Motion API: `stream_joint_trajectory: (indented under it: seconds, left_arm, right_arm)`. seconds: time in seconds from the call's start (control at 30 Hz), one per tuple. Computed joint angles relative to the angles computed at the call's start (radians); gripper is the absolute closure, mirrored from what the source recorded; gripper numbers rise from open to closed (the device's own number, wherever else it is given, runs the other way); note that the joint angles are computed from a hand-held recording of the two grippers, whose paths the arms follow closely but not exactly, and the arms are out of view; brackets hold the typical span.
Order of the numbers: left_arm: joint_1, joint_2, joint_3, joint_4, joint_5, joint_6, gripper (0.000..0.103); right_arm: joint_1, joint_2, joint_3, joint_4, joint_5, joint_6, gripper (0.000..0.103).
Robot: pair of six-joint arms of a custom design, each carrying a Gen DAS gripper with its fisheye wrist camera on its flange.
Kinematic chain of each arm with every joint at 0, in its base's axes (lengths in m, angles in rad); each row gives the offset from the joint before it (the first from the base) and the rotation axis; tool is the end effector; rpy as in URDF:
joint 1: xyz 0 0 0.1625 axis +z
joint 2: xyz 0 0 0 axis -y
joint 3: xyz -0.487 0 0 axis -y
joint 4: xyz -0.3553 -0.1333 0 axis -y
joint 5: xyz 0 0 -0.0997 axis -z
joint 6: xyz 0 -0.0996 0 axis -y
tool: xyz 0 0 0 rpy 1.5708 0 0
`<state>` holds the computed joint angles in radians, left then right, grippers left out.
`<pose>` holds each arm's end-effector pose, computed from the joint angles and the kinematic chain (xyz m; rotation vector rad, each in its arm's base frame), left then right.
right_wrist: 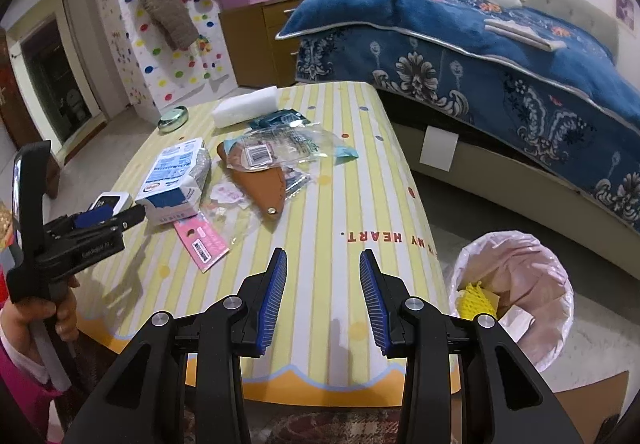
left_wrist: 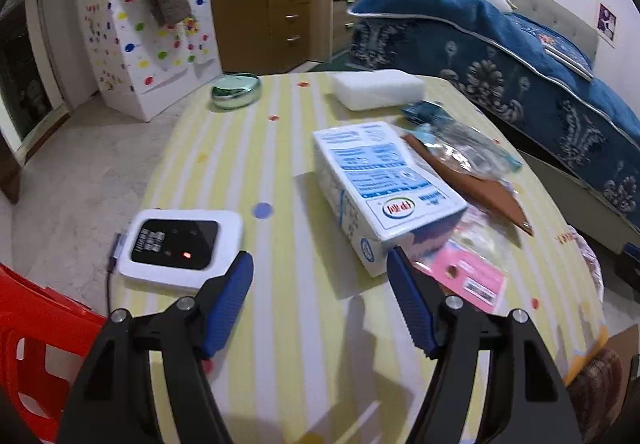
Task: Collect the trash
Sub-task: 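Lower the left tool onto the white milk carton and close on it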
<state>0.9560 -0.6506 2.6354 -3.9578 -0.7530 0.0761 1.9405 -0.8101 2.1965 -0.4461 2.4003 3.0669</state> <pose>-0.0411 -0.4153 0.1085 0.6018 2.2865 -0.7344 0.1859 -0.3141 0.0529 0.1821 -2.2838 0.8783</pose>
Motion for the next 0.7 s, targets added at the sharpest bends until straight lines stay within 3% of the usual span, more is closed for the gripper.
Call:
stream_joint_trajectory:
  seconds: [0.17,0.23,0.33,0.53,0.7]
  left_arm:
    - [0.000,-0.016,0.009,-0.010,-0.036,-0.018,0.032]
    - [-0.008,-0.005,0.017,-0.038,-0.066,-0.017,0.017]
    - [-0.024,0.027,0.010,-0.053,-0.068,0.001,0.016]
    - [-0.036,0.042,-0.043,0.024,-0.063,-0.021,0.016]
    - [-0.030,0.034,-0.105,0.130,-0.054,-0.075,0.016]
  right_arm:
    - [-0.004,-0.009,0.001,-0.009,0.001,-0.009,0.063]
    - [-0.010,-0.014,-0.001,-0.011,-0.003,-0.014,0.063]
    - [-0.021,-0.016,-0.011,-0.006,-0.009,-0.022,0.063]
    - [-0.032,-0.024,-0.025,-0.034,0.002,-0.039,0.041]
    - [-0.045,-0.025,-0.024,-0.054,-0.001,-0.052,0.040]
